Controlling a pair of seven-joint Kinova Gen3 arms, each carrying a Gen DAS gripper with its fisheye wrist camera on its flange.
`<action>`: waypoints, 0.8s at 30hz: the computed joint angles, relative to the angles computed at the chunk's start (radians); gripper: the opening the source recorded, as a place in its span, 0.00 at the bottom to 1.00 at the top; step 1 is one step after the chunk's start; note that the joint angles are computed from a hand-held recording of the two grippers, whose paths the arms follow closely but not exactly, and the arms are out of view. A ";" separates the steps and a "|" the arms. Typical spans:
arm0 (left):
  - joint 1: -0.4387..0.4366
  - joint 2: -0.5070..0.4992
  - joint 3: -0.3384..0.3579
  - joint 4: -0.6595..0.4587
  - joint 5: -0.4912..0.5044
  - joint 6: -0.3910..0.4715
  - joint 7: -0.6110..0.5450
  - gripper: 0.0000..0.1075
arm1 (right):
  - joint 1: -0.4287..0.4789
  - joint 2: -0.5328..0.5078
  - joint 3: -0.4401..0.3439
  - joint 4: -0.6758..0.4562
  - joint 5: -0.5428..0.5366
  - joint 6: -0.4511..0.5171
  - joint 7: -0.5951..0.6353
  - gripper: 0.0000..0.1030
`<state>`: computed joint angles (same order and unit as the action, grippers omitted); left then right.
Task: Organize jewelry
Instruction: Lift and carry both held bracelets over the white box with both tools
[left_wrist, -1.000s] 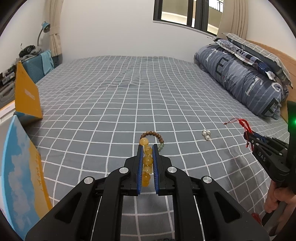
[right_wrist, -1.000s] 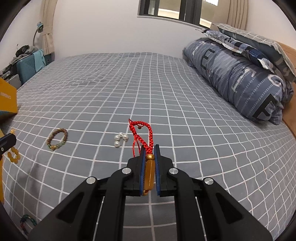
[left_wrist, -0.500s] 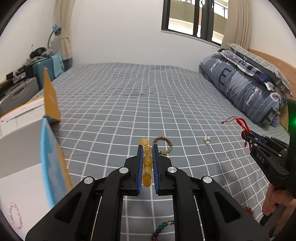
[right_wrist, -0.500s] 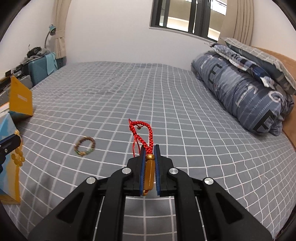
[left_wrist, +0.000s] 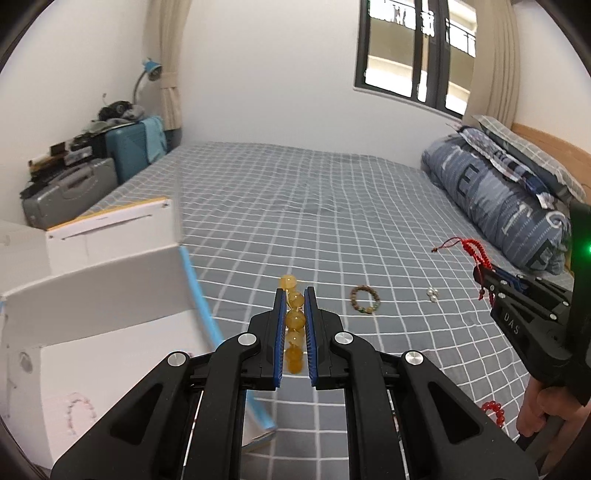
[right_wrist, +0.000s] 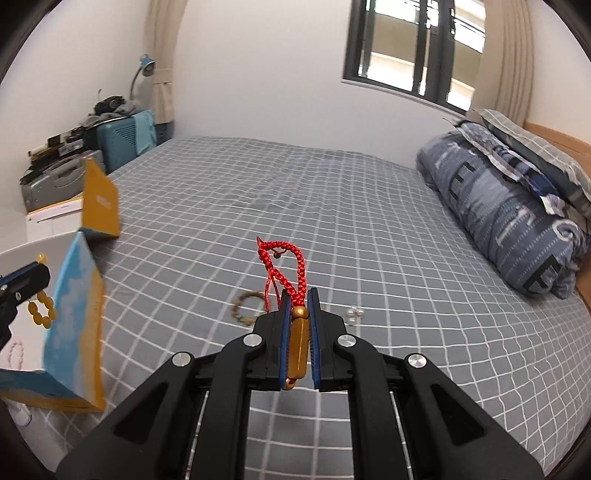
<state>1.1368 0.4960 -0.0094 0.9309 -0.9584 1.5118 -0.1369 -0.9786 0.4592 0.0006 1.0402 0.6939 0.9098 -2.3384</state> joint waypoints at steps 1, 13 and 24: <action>0.011 -0.013 -0.005 0.016 -0.006 0.012 0.015 0.09 | -0.006 0.002 -0.003 -0.009 -0.001 0.005 0.002 0.08; 0.032 -0.101 0.055 0.116 -0.065 0.134 0.104 0.09 | -0.087 0.061 -0.020 -0.151 -0.053 0.021 0.064 0.08; -0.028 -0.225 0.162 0.275 -0.036 0.283 0.248 0.09 | -0.177 0.221 -0.011 -0.443 -0.191 0.093 0.237 0.08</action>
<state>1.1085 0.2706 0.1521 1.2062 -0.9942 1.7948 0.1110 -1.1561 0.6806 -0.0102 0.5973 0.5025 1.0027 -2.1010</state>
